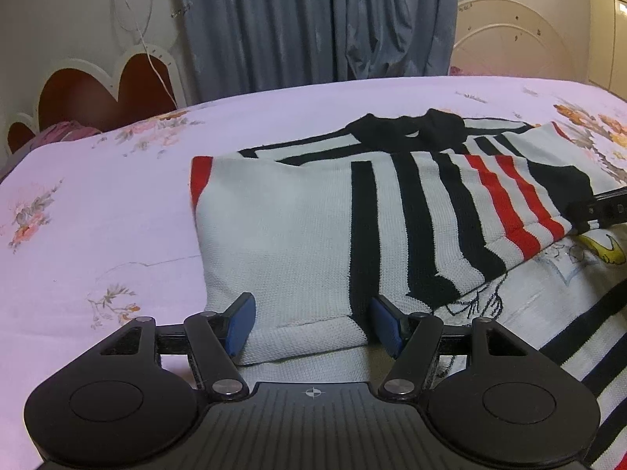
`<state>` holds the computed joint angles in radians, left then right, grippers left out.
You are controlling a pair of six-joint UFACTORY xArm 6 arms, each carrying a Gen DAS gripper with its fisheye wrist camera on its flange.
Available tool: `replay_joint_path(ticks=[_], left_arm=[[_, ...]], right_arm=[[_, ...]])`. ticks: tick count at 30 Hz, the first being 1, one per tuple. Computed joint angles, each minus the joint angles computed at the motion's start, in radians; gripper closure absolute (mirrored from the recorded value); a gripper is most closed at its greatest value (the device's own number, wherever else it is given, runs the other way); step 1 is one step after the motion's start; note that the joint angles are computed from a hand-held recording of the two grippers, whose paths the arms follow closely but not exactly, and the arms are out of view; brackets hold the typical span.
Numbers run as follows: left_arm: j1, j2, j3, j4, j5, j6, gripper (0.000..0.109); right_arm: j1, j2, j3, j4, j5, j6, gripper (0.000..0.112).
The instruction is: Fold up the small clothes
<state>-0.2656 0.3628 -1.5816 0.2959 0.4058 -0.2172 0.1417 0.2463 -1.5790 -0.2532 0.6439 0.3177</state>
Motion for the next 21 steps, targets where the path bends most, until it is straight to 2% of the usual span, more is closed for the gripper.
replay_joint_path(ticks=[4,10,16,19,20,21], left_arm=[[-0.002,-0.003,-0.026,-0.016,0.048,0.0,0.044],[-0.005,-0.001,-0.022,0.014,0.05,-0.027,0.044],[-0.013,0.0,-0.014,0.113,0.042,-0.099,0.044],[-0.02,-0.009,-0.04,0.1,0.096,-0.079,0.042],[-0.019,-0.037,-0.019,0.14,0.095,-0.128,0.037],[-0.015,-0.083,0.03,0.215,0.074,-0.208,0.017]], right_arm=[[0.016,0.014,-0.052,-0.036,0.06,0.011,0.073],[0.01,-0.015,0.015,-0.025,0.004,-0.015,0.073],[0.004,-0.017,0.037,-0.027,-0.037,-0.038,0.072],[0.002,-0.012,0.005,0.012,0.007,-0.071,0.069],[-0.003,-0.026,0.007,0.038,0.019,-0.071,0.065],[-0.015,-0.069,0.051,0.081,-0.012,-0.074,0.065]])
